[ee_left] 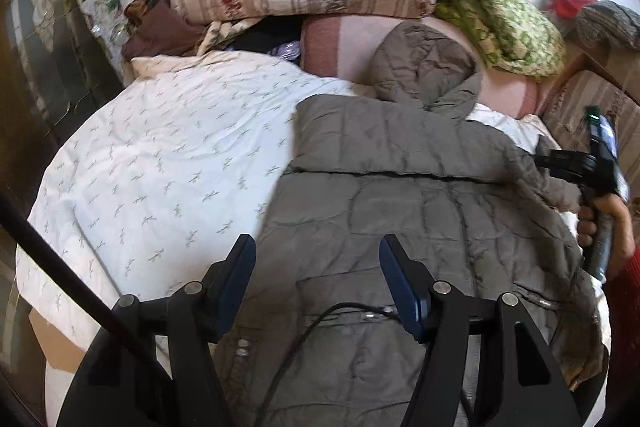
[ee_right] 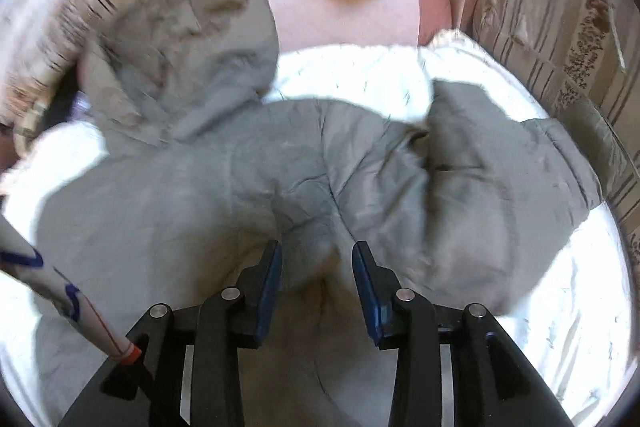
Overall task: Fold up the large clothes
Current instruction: 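Move the right tool to the other sleeve cuff by the striped cushion, then grasp the cuff with the right tool, fold it across the body, release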
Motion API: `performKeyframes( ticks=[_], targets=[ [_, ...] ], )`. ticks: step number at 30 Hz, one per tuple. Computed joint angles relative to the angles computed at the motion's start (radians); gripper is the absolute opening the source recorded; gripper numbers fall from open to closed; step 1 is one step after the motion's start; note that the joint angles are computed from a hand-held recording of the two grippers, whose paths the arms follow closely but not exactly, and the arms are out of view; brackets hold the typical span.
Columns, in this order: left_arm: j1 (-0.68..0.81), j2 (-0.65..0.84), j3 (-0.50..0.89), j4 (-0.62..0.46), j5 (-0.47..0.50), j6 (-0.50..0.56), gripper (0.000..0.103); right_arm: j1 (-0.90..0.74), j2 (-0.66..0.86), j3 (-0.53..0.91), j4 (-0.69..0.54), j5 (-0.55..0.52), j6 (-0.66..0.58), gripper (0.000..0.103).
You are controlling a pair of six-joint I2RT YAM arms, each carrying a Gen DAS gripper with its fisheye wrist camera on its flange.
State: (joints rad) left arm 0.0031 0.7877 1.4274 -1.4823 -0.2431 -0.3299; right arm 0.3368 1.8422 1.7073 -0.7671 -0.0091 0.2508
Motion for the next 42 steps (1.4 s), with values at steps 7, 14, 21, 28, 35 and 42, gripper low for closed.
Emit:
performKeyframes(
  ticks=[7, 14, 21, 28, 35, 42],
  targets=[
    [-0.448, 0.081, 0.024, -0.077, -0.236, -0.324, 0.065, -0.338, -0.229, -0.251, 0.078, -0.158, -0.075, 0.056],
    [-0.521, 0.169, 0.023, -0.086, -0.261, -0.395, 0.066, -0.646, 0.025, -0.092, 0.113, -0.069, -0.039, 0.069],
    [-0.512, 0.243, 0.010, -0.077, -0.264, -0.418, 0.066, -0.677, 0.346, 0.331, -0.003, -0.043, -0.011, 0.069],
    [-0.546, 0.263, 0.008, -0.084, -0.282, -0.439, 0.066, -0.648, 0.524, 0.636, -0.161, -0.010, -0.029, 0.014],
    [-0.470, 0.182, -0.016, -0.078, -0.253, -0.410, 0.066, -0.714, 0.390, 0.582, -0.126, 0.010, -0.006, 0.008],
    [-0.365, 0.076, -0.043, -0.074, -0.197, -0.335, 0.065, -0.683, 0.274, 0.555, -0.161, -0.048, 0.008, 0.008]
  ],
)
